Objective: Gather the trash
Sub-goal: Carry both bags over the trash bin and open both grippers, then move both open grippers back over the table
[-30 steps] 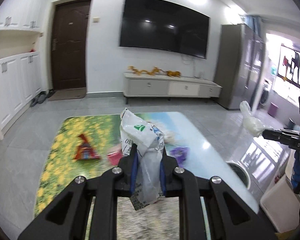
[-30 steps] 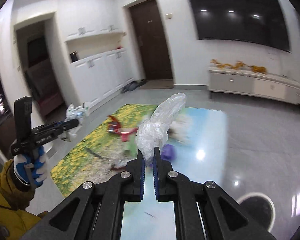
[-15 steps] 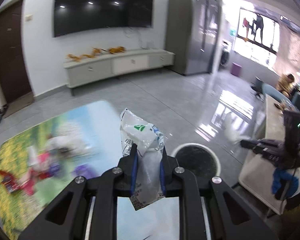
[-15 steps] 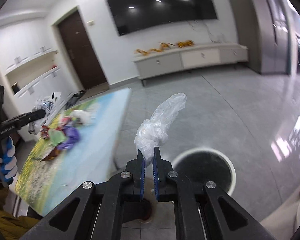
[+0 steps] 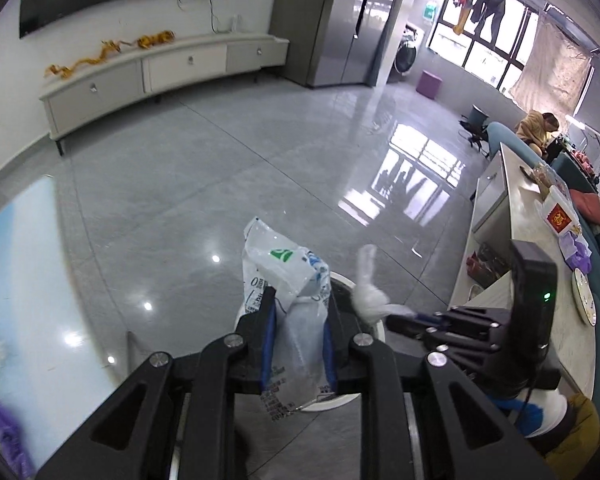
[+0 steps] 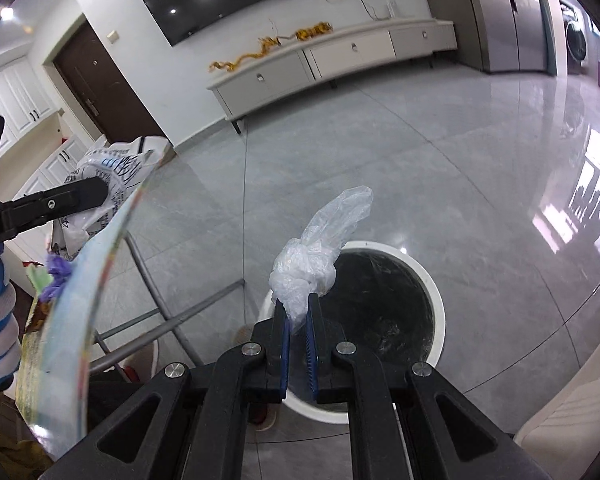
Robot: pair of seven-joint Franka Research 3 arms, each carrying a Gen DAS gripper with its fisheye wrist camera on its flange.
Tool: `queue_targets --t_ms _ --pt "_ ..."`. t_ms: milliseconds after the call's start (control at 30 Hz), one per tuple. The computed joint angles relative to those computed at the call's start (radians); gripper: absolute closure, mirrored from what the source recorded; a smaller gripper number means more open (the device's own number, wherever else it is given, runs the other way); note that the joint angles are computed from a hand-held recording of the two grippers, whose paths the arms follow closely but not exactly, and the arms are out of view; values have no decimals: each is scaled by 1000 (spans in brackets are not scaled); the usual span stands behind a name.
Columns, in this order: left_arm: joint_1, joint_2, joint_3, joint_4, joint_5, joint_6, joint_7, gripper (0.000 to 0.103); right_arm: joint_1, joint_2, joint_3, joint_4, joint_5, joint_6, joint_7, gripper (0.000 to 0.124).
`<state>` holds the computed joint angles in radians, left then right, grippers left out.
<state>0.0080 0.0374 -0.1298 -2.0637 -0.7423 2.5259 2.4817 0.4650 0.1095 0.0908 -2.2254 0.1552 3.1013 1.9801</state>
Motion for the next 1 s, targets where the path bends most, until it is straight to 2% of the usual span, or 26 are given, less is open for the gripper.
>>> queue_targets --t_ms 67,133,200,233,300,367,533,567,633,733,800,867,1000 --pt "-5 40 -7 29 15 -12 -27 79 -27 30 31 25 53 -12 -51 116" --pt "-1 78 -17 64 30 -34 -57 69 -43 60 52 49 100 -21 -93 114" --pt "7 110 -31 87 24 -41 -75 48 -31 86 34 72 100 -41 -94 113" --pt "12 124 -38 99 24 -40 -81 48 -29 98 28 80 102 -48 -94 109" --pt "24 144 -49 115 24 -49 -93 48 -33 120 24 91 117 -56 -105 93" --pt "38 138 -60 108 9 -52 -76 48 -3 124 -15 89 84 -75 -64 91" --pt "45 62 -62 40 -73 10 23 48 24 83 -45 40 39 -60 2 91" --pt "45 43 -56 28 -97 12 46 48 57 62 -80 21 -16 -51 58 91" --pt "42 4 -37 5 -148 12 97 48 80 41 -109 10 -90 -39 123 91" --pt "36 -56 4 -25 -153 -14 119 48 157 -12 -201 2 -341 -36 335 91" --pt "32 -95 33 -44 -159 -26 126 48 176 -40 -225 8 -487 -39 452 91" --pt "30 -133 63 -67 -167 -33 135 48 181 -67 -229 26 -635 -49 568 91" --pt "31 -223 127 -131 -170 -22 178 48 160 -101 -189 72 -854 -64 742 91"
